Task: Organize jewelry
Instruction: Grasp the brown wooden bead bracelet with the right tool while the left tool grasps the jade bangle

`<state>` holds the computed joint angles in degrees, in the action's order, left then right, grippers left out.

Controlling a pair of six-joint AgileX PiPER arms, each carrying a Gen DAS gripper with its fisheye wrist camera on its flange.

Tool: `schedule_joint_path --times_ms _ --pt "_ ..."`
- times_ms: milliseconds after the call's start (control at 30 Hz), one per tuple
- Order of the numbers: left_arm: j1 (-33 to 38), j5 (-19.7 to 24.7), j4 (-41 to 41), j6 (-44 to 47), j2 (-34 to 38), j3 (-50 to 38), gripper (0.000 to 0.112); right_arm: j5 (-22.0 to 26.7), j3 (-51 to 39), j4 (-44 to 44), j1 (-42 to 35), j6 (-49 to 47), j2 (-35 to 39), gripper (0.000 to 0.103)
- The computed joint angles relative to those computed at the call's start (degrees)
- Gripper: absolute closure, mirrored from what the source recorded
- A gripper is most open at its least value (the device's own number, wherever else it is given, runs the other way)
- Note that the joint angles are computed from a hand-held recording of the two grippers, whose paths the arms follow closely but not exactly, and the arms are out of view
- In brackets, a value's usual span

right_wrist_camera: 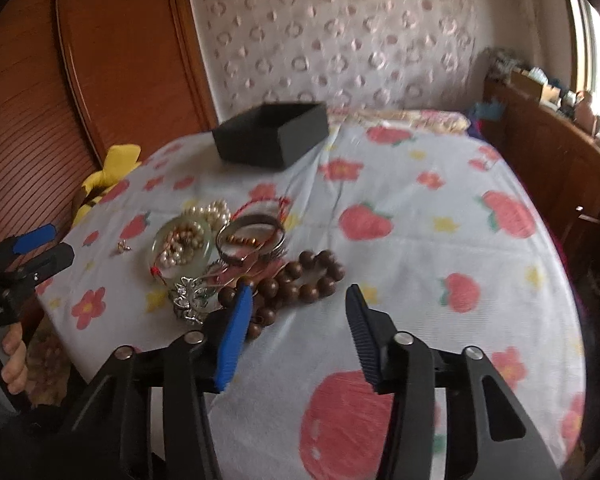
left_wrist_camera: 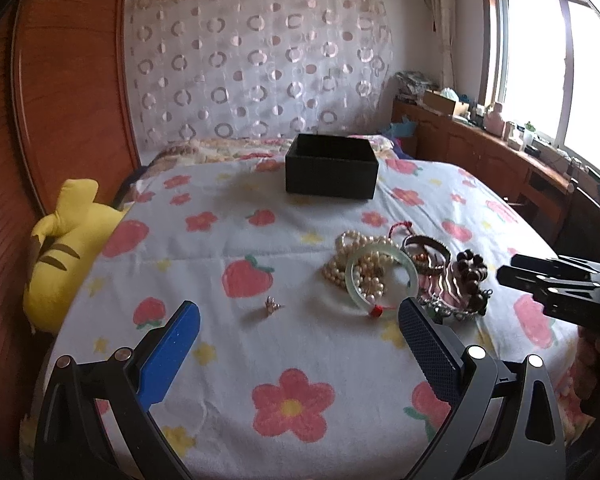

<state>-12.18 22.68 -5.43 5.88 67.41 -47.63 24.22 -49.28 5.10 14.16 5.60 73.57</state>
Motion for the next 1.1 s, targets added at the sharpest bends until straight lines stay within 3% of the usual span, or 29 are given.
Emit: schedule_joint_path --times_ms 67,300,533,633,667,700,767,867,933,1100 --pt "0.3 -0.1 -0.8 1.0 0.4 0.2 0.016 0.5 -0.8 7.4 -1.5 -5.3 2.1 0.053" --pt "0.8 0.3 -3.0 3.4 1.5 -0.1 0.016 3.9 -3.9 20.5 -4.6 -13.7 6.5 0.053" --pt "1.1 0.8 -4.8 5.4 1.9 -0.1 0.016 6.7 -8.8 25.5 -7.3 -16.8 11.3 0.052" --pt "1.4 1.3 -6.6 7.5 2.6 -0.4 0.016 6.9 -10.8 19.2 -5.6 -12.2 12.3 0.052" --pt "1.5 1.6 -7.7 8.8 2.9 -0.6 0.016 7.0 -11.3 16.2 -4.9 -10.1 12.6 0.06" --pt "2.1 2.3 -10.9 12.5 3.5 -1.1 0.016 7.5 -12.0 13.8 -4.2 -8.9 12.9 0.075" --pt "3.3 3.5 -16.4 18.6 4.7 -2.0 0.016 7.9 -12.0 14.8 -4.6 -10.8 13.2 0.087" --pt "6.1 7.5 -28.5 30.9 7.4 -4.1 0.016 7.4 -10.8 17.8 -5.7 -15.2 12.0 0.088" --pt "6.7 9.4 -32.4 35.0 9.0 -5.5 0.017 7.4 -10.0 20.5 -6.8 -18.2 10.4 0.088" --pt "6.4 13.9 -34.8 37.2 14.8 -11.0 0.058 7.1 -8.7 19.3 -8.0 -19.0 4.6 0.088"
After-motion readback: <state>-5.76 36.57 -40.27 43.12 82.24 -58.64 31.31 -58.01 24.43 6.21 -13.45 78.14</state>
